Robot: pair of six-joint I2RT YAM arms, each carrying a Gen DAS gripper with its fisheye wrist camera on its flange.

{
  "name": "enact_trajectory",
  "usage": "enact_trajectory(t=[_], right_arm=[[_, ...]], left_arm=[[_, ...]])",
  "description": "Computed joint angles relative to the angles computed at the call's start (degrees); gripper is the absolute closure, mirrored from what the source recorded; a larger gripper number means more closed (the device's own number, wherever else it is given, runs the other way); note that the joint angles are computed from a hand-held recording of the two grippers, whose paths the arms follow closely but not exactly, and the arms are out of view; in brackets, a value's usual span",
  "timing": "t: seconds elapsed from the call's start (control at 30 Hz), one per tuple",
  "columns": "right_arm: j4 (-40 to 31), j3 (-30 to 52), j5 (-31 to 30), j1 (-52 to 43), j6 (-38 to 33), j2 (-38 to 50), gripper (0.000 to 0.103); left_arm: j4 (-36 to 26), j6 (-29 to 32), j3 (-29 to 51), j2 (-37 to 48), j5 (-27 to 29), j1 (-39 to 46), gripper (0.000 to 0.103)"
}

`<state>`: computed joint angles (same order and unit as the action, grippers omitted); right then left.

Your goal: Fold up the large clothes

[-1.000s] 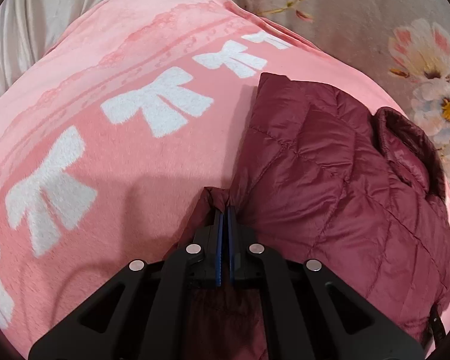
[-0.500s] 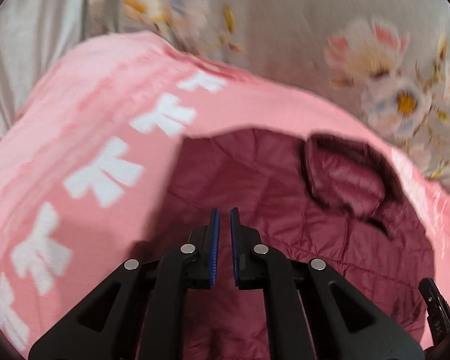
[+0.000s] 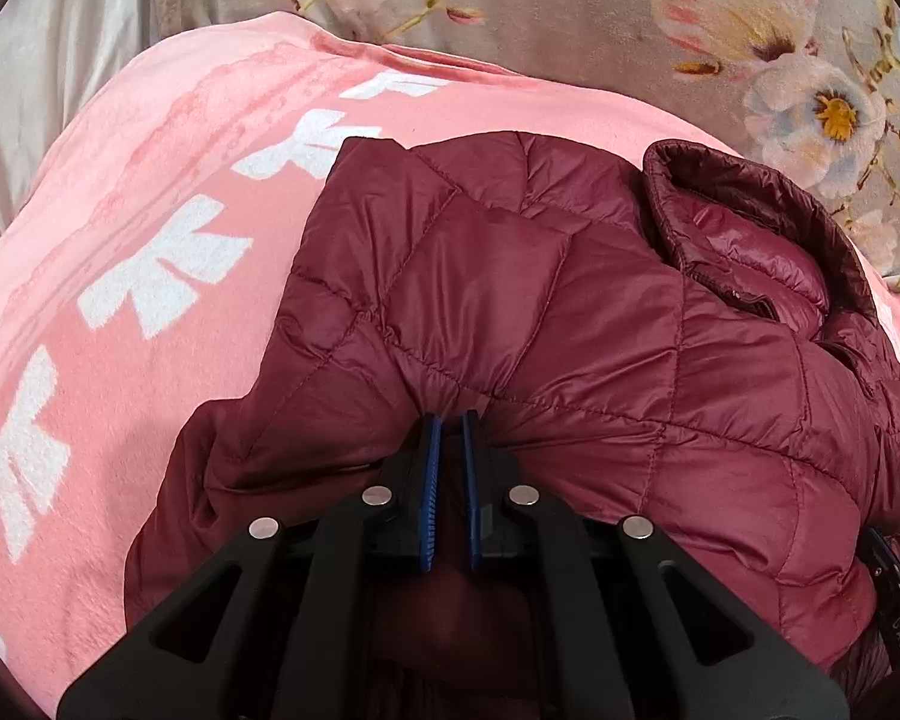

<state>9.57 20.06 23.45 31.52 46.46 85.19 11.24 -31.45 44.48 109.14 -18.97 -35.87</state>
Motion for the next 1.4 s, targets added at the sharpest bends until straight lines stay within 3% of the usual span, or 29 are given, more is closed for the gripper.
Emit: enact_trajectory(t=[0.7,0.83,0.87,0.93,1.0,1.07,1.17,1.27,1.4], right_arm=[[0.45,-0.64,-0.05,-0.07,0.0,-0.02,0.099],[-2.28,-1.03,-0.14,0.25,0.49,-3.23,0.097],[-3.48,-2.08,0.1,0.69,0.78,-6.38,0.09],[-5.21,-3.86,0.88,0.88,0.55,-12.69,0.089],[-7.0,-4.49,-1.09,-2.56,-1.21,-18.99,0.086],[-5.08,-3.88,-9.28,-10.58,-3.66,-21.16,0.078],[2.02,-1.78,-18.53,-19.11,-4.94,-16.06,0.066],[8.89,1.13,-21.33,-22.22,-5.36,-7.89,0.051],[13.0,5.87,-24.06,-23.15,-5.11,2.6,0.049]], left_arm=[[-0.6,-0.21,-1.28,-0.8,-2.87,-1.93,0.096],[-0.27,-0.06,-2.62,-2.95,0.83,-0.19,0.096],[-2.6,0.13,-2.51,-4.75,2.9,0.72,0.096],[-3.96,0.22,-3.16,-8.73,7.03,2.22,0.096],[-6.53,0.45,-1.25,-12.26,8.99,2.72,0.096],[-9.37,0.28,2.92,-12.69,11.13,2.72,0.091],[-11.74,-1.93,11.77,-7.77,17.23,2.76,0.06],[-12.56,-4.4,19.07,-0.62,16.26,1.38,0.058],[-14.0,-7.49,26.99,8.68,20.94,2.15,0.058]])
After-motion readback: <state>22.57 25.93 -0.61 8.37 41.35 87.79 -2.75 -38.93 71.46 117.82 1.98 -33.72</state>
